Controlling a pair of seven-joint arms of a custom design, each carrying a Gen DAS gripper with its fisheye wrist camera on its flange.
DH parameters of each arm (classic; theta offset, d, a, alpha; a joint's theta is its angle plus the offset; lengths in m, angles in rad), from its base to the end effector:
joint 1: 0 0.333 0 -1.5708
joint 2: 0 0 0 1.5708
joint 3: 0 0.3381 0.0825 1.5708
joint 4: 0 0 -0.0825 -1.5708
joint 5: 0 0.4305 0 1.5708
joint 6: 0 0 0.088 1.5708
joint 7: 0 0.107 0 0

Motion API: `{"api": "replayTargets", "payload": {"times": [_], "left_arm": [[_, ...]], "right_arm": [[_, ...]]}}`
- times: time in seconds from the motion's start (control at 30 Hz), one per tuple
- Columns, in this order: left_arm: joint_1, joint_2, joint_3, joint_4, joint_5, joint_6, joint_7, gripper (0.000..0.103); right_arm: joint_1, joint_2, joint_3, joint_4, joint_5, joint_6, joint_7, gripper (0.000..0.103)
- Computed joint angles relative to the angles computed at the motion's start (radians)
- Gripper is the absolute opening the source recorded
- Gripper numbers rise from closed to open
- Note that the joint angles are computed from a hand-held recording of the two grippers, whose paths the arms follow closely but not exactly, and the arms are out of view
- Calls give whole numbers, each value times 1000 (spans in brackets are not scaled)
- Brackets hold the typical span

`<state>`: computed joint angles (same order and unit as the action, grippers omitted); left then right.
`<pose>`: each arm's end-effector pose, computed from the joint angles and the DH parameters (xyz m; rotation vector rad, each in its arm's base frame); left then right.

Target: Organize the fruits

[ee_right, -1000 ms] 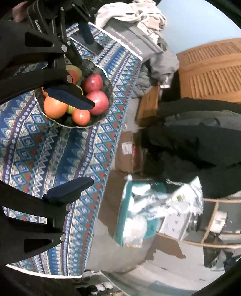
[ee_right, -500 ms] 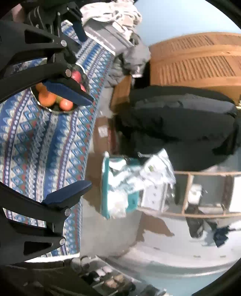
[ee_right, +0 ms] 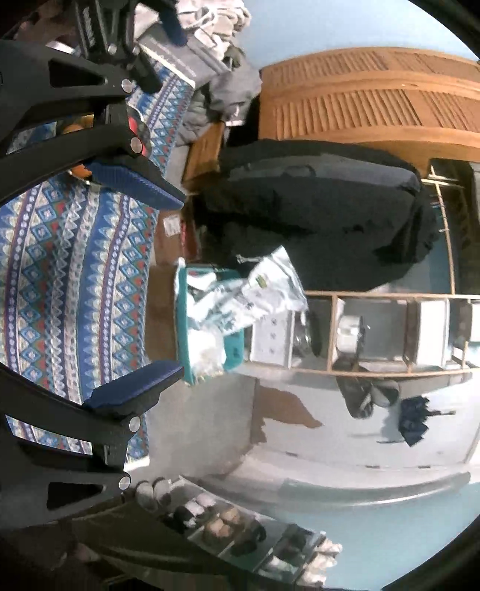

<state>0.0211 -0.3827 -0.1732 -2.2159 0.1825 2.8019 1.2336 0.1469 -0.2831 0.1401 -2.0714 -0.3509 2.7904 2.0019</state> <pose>0.5177 -0.1024 0.6527 -1.6603 1.6225 -0.9008 0.5306 0.1839 0.6798 -1.6872 1.4707 -0.8485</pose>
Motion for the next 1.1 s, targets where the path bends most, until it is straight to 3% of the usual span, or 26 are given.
{"api": "replayTargets", "payload": {"times": [0.27,0.6,1.1], "left_arm": [[0,-6,-24,5,26,22,-21,102],[14,-5,-43,11,66,53,-64,102],[12,1,-49,20,85,43,-90,102]], "right_arm": [[-81,-65,33,-58,-94,50,79,83],[-100,-83,20,-89,-61,102,59,83],[-89,-64,11,-85,-13,94,10,83]]}}
